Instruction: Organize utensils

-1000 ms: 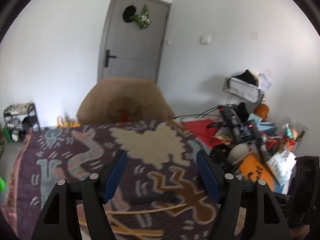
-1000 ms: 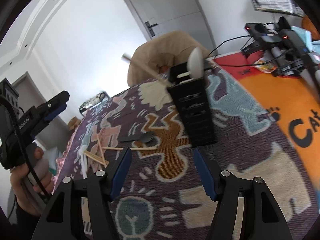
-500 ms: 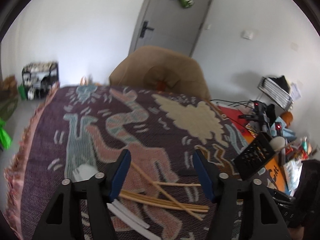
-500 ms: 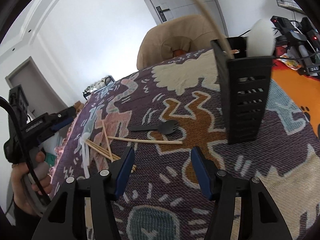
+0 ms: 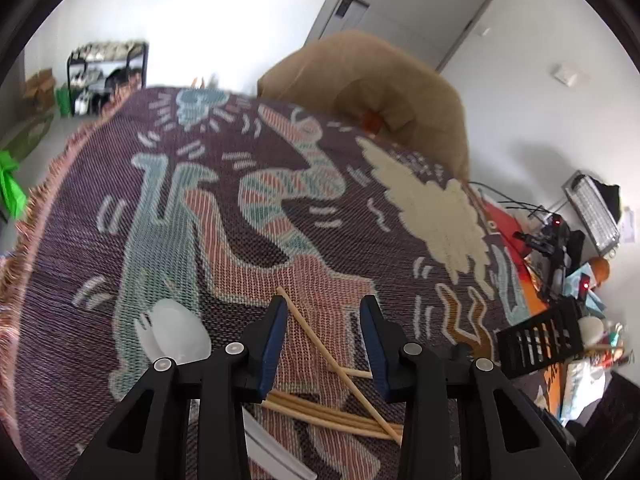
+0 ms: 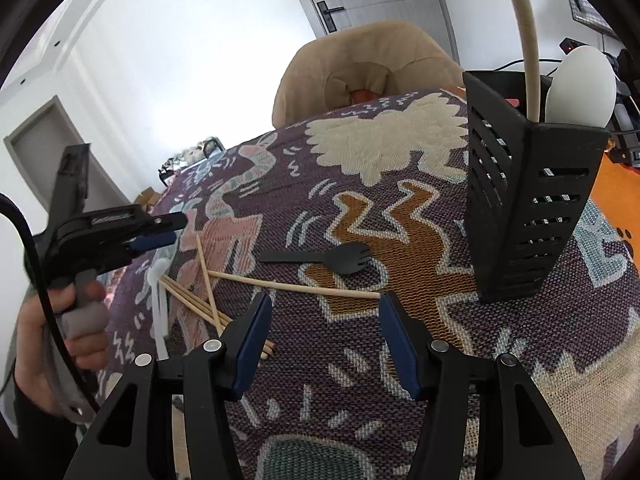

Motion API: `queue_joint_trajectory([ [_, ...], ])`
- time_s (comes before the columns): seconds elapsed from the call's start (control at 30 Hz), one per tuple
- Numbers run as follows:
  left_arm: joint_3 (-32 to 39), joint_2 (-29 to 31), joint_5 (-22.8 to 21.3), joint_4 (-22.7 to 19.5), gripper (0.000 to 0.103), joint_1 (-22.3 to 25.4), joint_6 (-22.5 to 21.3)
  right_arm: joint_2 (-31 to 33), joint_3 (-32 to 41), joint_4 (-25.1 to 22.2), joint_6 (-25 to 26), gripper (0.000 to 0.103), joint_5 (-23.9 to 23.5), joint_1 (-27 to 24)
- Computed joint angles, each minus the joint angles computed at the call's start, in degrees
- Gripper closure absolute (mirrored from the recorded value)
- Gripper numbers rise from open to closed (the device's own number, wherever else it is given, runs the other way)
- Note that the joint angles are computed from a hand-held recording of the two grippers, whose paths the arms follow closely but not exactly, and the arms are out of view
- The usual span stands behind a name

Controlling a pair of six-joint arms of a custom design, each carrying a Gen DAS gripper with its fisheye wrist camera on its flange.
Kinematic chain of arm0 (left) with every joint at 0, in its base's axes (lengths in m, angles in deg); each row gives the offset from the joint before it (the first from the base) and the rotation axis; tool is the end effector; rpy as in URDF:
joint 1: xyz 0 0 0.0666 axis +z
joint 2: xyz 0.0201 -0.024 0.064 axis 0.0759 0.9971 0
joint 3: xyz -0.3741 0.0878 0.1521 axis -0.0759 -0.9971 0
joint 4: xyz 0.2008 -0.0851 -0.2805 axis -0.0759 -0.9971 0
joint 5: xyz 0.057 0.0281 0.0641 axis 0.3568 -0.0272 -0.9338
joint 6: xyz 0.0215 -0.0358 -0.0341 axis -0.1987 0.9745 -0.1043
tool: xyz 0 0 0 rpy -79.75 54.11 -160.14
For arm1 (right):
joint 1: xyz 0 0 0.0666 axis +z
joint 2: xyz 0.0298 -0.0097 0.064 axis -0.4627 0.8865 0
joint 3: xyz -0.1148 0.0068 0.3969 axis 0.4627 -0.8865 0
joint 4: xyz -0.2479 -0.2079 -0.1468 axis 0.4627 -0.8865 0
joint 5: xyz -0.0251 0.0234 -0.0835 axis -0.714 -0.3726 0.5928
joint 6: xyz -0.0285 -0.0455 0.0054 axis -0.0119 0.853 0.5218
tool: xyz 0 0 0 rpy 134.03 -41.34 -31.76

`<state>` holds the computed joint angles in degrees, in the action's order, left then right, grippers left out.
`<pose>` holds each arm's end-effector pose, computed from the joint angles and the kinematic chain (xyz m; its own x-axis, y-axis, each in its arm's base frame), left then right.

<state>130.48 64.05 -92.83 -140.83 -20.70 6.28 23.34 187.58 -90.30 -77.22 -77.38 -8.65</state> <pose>0.3637 -0.1573 0.5293 -0.5335 -0.6667 -0.5205 -0.5398 0.7421 -0.3972 0.4648 0.1763 0.5058 -0.6649 -0.3582 -0.6555 -0.6547 0.7019 0.2805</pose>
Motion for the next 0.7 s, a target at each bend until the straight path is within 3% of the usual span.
queue_joint_trajectory([
  [0.33,1.37,4.38,3.90,-2.59,0.065,3.32,1.98,0.12,-0.47,-0.97,1.30,0.046,1.82,-1.62],
  [0.53,-0.11,3.82,3.87,-2.00,0.092,3.96,3.84,0.43,-0.01,-2.32,3.00,0.046,1.42,-0.69],
  [0.7,-2.32,0.48,2.38,1.08,0.098,3.18,2.94,1.59,2.72,-4.49,7.27,0.046,2.41,2.03],
])
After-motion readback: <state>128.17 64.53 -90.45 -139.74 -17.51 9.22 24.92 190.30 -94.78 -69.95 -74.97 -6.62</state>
